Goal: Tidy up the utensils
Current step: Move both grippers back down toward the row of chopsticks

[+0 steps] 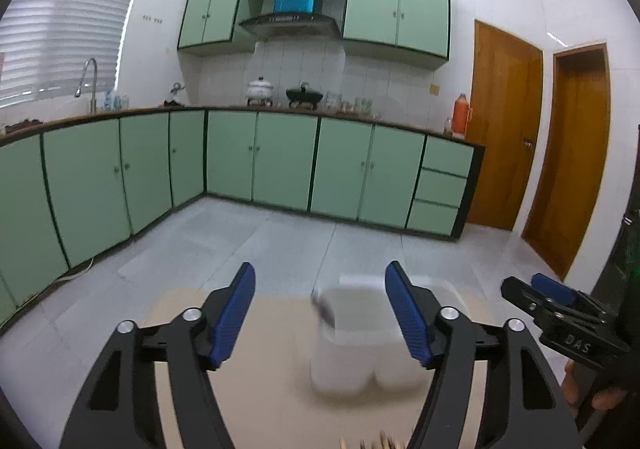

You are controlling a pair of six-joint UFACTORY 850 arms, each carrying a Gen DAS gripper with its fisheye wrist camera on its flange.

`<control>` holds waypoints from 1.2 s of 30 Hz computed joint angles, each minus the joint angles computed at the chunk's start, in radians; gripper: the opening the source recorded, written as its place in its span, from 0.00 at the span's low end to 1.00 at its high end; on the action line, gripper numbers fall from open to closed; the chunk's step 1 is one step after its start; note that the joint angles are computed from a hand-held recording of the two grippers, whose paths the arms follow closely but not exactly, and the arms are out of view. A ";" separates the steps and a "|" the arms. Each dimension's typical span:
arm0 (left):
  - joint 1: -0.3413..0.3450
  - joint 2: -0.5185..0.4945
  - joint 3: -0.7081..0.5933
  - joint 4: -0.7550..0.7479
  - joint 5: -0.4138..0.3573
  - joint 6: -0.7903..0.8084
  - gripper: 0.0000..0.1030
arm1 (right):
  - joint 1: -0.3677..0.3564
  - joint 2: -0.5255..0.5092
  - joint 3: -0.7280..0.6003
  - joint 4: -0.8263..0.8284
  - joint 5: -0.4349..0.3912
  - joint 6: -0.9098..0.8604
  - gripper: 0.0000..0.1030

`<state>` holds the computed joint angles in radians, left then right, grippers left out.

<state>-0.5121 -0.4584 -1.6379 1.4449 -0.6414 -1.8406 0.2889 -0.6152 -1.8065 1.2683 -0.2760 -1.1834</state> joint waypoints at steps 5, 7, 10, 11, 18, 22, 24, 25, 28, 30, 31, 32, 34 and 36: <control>-0.063 0.095 0.139 -0.116 -0.024 0.060 0.69 | -0.011 0.162 0.254 0.021 -0.006 -0.064 0.81; -0.091 0.127 0.194 -0.172 -0.027 0.089 0.69 | -0.012 0.226 0.350 0.020 -0.018 -0.067 0.81; -0.129 0.157 0.259 -0.245 -0.034 0.123 0.69 | -0.010 0.308 0.471 -0.016 -0.028 -0.042 0.81; -0.137 0.163 0.272 -0.264 -0.037 0.133 0.69 | -0.008 0.331 0.506 -0.031 -0.029 -0.030 0.81; -0.183 0.210 0.376 -0.411 -0.030 0.134 0.69 | 0.010 0.459 0.678 -0.222 -0.050 0.125 0.75; -0.205 0.213 0.397 -0.473 -0.036 0.150 0.69 | 0.023 0.499 0.737 -0.367 -0.075 0.245 0.69; -0.214 0.208 0.400 -0.515 -0.036 0.177 0.69 | 0.022 0.508 0.753 -0.416 -0.098 0.277 0.66; -0.219 0.205 0.403 -0.534 -0.036 0.191 0.69 | 0.027 0.518 0.769 -0.443 -0.100 0.297 0.65; -0.225 0.196 0.406 -0.587 -0.038 0.223 0.69 | 0.041 0.529 0.790 -0.513 -0.098 0.339 0.62; -0.227 0.197 0.414 -0.612 -0.036 0.234 0.68 | 0.047 0.524 0.787 -0.544 -0.110 0.362 0.60; -0.229 0.198 0.417 -0.614 -0.038 0.236 0.68 | 0.053 0.525 0.791 -0.562 -0.107 0.370 0.59; -0.230 0.198 0.417 -0.615 -0.040 0.239 0.68 | 0.059 0.525 0.794 -0.577 -0.102 0.379 0.59; -0.235 0.201 0.420 -0.616 -0.044 0.241 0.68 | 0.065 0.518 0.791 -0.592 -0.106 0.385 0.58; -0.241 0.207 0.426 -0.613 -0.050 0.236 0.68 | 0.074 0.510 0.785 -0.632 -0.102 0.412 0.57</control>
<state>-0.7535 -0.2510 -1.2120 0.8321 -0.6913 -1.6050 0.3629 -0.1049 -1.0216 0.6368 -0.3775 -0.7717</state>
